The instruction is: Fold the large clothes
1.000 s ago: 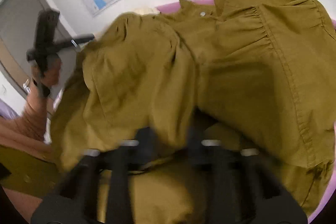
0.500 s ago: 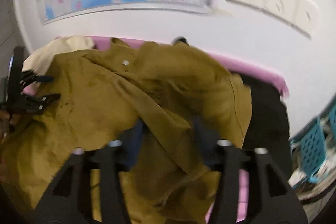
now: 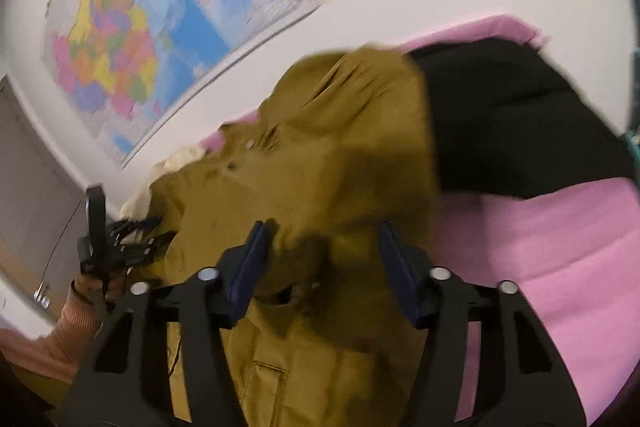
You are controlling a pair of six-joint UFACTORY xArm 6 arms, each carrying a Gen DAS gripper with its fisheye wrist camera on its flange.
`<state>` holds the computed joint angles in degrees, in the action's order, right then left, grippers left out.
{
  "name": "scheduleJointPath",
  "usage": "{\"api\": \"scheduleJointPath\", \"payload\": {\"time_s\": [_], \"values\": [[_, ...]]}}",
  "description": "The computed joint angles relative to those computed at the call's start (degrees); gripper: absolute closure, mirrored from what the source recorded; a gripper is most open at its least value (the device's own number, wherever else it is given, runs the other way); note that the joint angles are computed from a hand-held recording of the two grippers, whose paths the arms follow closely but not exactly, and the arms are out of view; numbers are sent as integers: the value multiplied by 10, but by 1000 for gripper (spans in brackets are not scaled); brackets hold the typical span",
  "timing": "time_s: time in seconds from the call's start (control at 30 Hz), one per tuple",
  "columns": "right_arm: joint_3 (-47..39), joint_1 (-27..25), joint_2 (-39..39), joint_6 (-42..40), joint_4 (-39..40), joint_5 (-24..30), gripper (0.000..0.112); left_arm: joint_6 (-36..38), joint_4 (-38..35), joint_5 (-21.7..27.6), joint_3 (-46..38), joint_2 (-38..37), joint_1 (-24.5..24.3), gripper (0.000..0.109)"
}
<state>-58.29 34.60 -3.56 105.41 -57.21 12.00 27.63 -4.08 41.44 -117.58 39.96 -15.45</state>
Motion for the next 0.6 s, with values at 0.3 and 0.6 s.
{"api": "scheduleJointPath", "payload": {"time_s": [0.3,0.6], "values": [[-230,133,66,-222,-28,377,93,-12,1,-14,12,-5,-3,33],[-132,88,35,-156,51,295,56,-28,17,-14,6,2,-6,32]]}}
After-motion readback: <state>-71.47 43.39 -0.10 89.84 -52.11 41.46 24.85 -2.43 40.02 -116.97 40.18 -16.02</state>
